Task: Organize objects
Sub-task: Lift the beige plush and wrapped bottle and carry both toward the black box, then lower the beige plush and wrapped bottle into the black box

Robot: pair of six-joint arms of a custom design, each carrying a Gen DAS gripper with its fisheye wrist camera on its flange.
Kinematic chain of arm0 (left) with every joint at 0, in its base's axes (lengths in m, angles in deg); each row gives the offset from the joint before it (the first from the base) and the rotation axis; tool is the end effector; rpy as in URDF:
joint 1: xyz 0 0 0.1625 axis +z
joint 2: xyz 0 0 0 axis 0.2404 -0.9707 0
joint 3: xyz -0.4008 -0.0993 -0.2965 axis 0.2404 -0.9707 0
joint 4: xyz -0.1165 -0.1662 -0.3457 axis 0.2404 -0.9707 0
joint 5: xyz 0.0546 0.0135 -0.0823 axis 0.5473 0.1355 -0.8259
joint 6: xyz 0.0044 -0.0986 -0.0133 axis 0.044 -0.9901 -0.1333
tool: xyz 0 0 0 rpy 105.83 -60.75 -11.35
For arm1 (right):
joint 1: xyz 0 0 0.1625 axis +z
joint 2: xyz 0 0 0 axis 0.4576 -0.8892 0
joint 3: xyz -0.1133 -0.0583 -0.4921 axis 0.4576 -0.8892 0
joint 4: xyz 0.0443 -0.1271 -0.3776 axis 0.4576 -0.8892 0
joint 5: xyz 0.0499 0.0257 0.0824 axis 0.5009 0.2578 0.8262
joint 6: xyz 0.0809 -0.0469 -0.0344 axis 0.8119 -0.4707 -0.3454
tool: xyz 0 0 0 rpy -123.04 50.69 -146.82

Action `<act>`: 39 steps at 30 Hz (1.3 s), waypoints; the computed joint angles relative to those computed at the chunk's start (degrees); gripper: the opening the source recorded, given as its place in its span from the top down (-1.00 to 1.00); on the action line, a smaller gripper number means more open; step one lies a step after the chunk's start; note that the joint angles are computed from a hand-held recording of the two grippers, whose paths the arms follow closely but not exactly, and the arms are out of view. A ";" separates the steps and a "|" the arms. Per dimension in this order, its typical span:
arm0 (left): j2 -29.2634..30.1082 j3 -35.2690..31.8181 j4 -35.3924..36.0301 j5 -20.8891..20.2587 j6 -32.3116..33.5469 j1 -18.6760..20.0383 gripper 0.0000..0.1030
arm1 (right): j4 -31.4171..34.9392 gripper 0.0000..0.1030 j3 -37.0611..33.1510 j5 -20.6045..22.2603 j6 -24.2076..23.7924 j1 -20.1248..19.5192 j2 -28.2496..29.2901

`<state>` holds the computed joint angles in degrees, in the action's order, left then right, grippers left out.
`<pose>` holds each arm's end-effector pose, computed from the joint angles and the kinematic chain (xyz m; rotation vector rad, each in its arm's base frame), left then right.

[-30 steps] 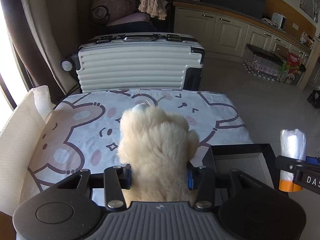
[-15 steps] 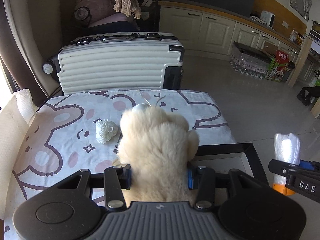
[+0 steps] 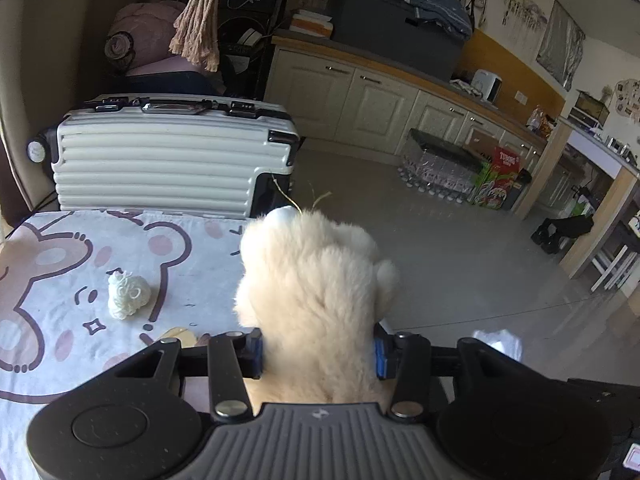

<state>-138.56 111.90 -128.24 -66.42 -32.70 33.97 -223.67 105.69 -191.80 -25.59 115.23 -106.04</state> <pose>-0.0608 -0.3560 0.4002 0.6046 2.5168 -0.9913 0.4608 -0.2990 -0.0196 0.0288 -2.1681 0.9863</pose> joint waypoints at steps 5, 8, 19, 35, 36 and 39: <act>2.40 1.12 -7.73 -4.15 0.80 0.99 0.09 | -0.36 0.19 1.13 -0.12 0.94 -0.52 -0.40; 4.77 1.98 -12.12 -4.69 1.71 1.48 0.09 | -0.90 0.19 1.90 -0.13 1.47 -0.87 -0.59; 13.29 2.73 -17.48 -7.12 2.88 6.66 0.08 | -2.61 0.19 3.36 0.58 0.75 -2.68 -0.65; 16.31 -1.23 2.69 -5.37 -1.71 11.24 0.08 | -8.71 0.20 4.26 5.92 -4.34 -6.97 1.46; 16.26 -1.51 3.90 -5.34 -2.08 11.50 0.08 | -8.64 0.20 4.18 6.14 -4.39 -7.14 1.57; 16.00 -1.93 5.93 -5.16 -2.59 11.92 0.08 | -8.84 0.19 3.89 7.08 -4.78 -7.80 1.98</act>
